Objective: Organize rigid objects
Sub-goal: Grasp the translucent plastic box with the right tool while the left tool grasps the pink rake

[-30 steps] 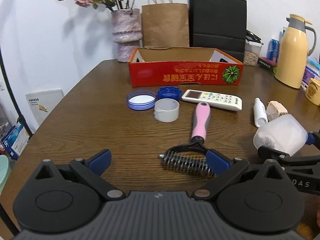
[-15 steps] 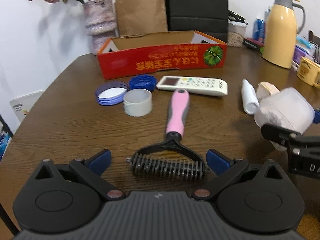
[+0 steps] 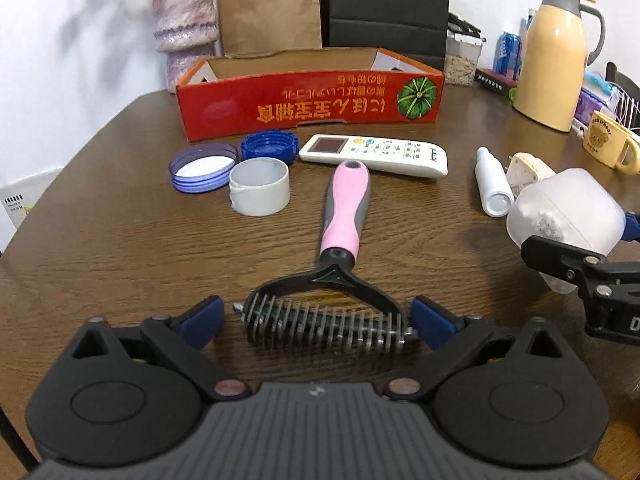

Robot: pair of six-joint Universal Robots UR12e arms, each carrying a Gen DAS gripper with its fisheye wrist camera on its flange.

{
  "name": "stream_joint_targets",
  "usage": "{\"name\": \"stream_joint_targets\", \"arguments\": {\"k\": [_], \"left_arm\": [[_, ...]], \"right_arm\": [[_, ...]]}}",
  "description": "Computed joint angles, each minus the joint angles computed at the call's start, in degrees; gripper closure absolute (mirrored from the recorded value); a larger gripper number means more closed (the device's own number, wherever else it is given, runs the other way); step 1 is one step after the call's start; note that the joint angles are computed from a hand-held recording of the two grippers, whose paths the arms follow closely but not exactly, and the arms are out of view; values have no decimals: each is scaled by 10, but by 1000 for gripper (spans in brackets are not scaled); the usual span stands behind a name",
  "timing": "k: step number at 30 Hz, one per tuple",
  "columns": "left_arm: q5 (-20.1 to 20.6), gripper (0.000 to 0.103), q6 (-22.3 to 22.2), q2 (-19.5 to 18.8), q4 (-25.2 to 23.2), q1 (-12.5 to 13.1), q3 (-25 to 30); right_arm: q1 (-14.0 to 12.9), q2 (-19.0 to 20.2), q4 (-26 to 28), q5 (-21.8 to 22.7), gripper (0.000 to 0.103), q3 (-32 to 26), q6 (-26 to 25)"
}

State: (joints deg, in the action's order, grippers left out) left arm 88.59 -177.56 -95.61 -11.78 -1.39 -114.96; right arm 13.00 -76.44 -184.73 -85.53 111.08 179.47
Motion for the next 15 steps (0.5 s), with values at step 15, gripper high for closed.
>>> {"name": "stream_joint_targets", "arguments": {"k": [15], "left_arm": [[3, 11, -39, 15, 96, 1, -25]], "right_arm": [[4, 1, -5, -17, 21, 0, -3]]}}
